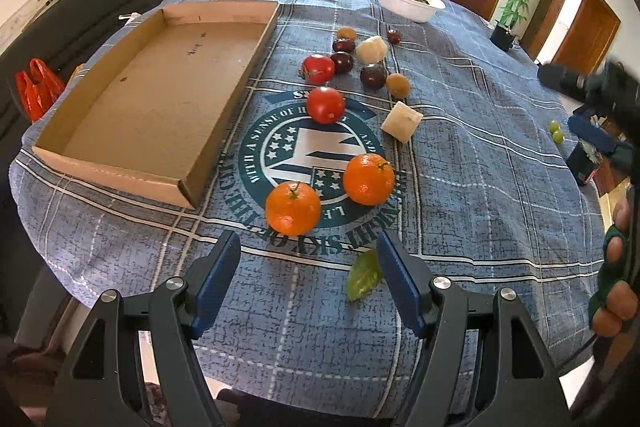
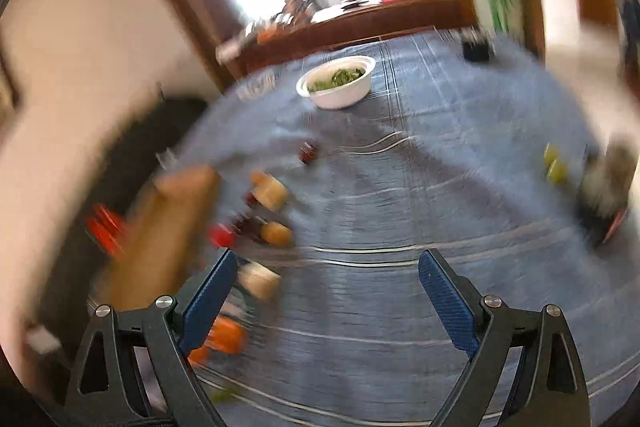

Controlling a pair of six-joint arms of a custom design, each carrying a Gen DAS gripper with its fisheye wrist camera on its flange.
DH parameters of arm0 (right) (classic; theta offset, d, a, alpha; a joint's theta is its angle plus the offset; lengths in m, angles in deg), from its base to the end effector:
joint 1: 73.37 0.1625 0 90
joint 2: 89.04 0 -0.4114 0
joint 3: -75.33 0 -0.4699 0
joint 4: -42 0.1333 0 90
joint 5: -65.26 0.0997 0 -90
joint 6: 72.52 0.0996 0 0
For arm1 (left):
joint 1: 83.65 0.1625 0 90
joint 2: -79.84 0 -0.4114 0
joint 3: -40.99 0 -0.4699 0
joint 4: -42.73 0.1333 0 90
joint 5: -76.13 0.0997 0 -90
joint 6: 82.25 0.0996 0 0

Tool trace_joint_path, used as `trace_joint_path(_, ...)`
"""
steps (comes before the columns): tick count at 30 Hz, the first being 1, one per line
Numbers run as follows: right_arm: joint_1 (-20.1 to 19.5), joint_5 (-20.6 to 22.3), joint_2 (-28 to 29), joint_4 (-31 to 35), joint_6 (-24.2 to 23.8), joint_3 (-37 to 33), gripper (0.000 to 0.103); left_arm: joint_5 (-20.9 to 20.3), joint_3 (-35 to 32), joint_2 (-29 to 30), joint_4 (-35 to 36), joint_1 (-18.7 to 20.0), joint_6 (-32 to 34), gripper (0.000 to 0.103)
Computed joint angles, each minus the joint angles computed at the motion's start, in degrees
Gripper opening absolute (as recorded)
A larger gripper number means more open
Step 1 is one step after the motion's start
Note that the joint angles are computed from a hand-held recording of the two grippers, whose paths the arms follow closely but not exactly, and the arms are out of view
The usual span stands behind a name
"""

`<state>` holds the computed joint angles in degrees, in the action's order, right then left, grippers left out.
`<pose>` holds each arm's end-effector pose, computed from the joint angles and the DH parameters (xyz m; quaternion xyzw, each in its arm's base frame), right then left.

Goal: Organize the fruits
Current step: 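Move both tools toward the fruits beside the cardboard tray, then grasp the white cube with the right tool while the left tool grasps a tangerine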

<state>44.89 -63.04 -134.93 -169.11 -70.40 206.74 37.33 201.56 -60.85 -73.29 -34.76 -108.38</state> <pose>0.2759 -0.3621 -0.0161 0.1057 -0.8988 0.3605 0.2258 0.0081 -0.3115 0.2120 0.0944 0.8959 -0.2791 0.3326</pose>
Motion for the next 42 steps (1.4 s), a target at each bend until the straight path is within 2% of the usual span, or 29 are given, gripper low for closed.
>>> trace_joint_path(3, 2.8, -8.3, 2.0, 5.1, -10.7, -2.7, 0.093, 0.7, 0.0, -0.2, 0.7, -0.1, -0.5, 0.070)
trace_joint_path(5, 3.7, -12.8, 4.2, 3.2, -15.2, -3.6, 0.093, 0.8, -0.1, 0.5, 0.6, 0.3, -0.7, 0.070)
trace_joint_path(9, 4.2, -15.5, 6.1, 2.2, -18.1, -4.1, 0.091, 0.6, -0.5, 2.8, 0.3, 1.3, -1.0, 0.070)
trace_joint_path(15, 4.5, -15.6, 6.9, 2.9, -17.6, -4.4, 0.088, 1.6, -1.3, 3.4, 4.3, 0.5, -3.4, 0.070)
trace_joint_path(33, 4.4, -13.0, 7.5, 7.7, -16.5, -4.9, 0.090, 2.0, -1.4, 2.8, 6.3, 1.3, -4.5, 0.070)
trace_joint_path(42, 4.3, -12.3, 8.0, 9.7, -15.7, -5.3, 0.090, 0.9, -1.4, 2.7, 4.9, 2.8, -3.3, 0.070)
